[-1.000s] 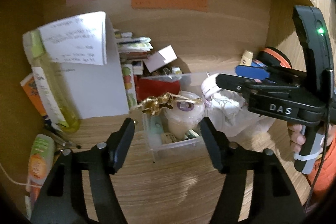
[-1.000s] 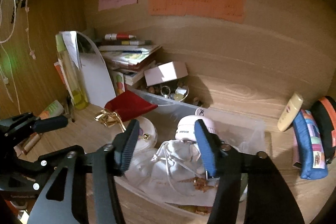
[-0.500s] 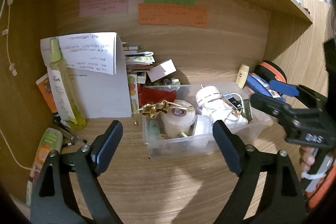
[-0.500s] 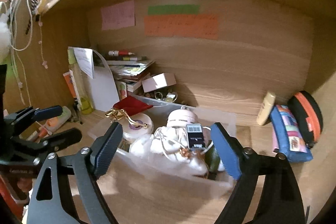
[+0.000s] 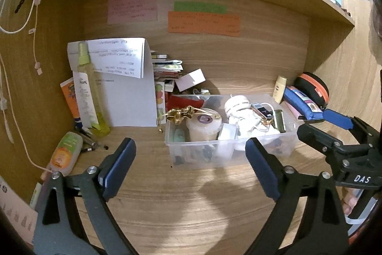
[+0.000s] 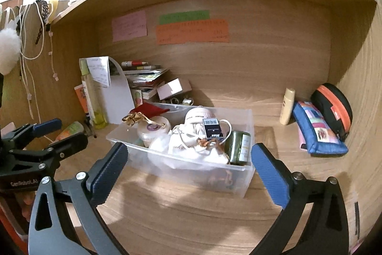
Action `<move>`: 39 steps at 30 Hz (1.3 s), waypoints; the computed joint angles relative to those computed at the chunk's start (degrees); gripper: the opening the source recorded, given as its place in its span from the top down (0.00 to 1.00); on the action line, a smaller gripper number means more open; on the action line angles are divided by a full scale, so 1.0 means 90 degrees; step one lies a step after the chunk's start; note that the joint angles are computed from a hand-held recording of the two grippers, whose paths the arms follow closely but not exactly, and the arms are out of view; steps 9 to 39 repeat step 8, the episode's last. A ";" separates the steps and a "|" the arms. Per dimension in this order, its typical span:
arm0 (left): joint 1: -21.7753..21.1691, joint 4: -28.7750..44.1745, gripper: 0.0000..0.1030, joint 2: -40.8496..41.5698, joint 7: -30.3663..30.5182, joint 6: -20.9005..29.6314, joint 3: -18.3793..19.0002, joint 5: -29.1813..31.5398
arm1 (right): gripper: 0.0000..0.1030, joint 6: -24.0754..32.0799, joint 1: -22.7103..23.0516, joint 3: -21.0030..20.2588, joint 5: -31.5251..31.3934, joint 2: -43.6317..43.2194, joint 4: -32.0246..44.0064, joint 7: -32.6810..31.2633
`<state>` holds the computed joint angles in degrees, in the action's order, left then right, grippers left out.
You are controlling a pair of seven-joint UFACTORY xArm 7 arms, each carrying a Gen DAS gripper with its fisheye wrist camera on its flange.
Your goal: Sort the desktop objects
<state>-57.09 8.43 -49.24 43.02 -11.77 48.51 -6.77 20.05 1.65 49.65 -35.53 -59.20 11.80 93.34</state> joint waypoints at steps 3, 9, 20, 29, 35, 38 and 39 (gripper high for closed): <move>-0.0026 -0.0077 0.09 0.0025 -0.0034 -0.0172 -0.0023 0.0012 | 0.00 0.0161 0.0129 -0.0056 0.0036 -0.0002 -0.0019 -0.0028; -0.0171 -0.0067 0.09 0.0027 -0.0155 -0.0161 0.0098 0.0171 | 0.00 0.0366 0.0233 -0.0136 -0.0018 0.0072 0.0018 -0.0100; -0.0171 -0.0067 0.09 0.0027 -0.0155 -0.0161 0.0098 0.0171 | 0.00 0.0366 0.0233 -0.0136 -0.0018 0.0072 0.0018 -0.0100; -0.0171 -0.0067 0.09 0.0027 -0.0155 -0.0161 0.0098 0.0171 | 0.00 0.0366 0.0233 -0.0136 -0.0018 0.0072 0.0018 -0.0100; -0.0171 -0.0067 0.09 0.0027 -0.0155 -0.0161 0.0098 0.0171 | 0.00 0.0366 0.0233 -0.0136 -0.0018 0.0072 0.0018 -0.0100; -0.0171 -0.0067 0.09 0.0027 -0.0155 -0.0161 0.0098 0.0171 | 0.00 0.0366 0.0233 -0.0136 -0.0018 0.0072 0.0018 -0.0100; -0.0171 -0.0067 0.09 0.0027 -0.0155 -0.0161 0.0098 0.0171 | 0.00 0.0366 0.0233 -0.0136 -0.0018 0.0072 0.0018 -0.0100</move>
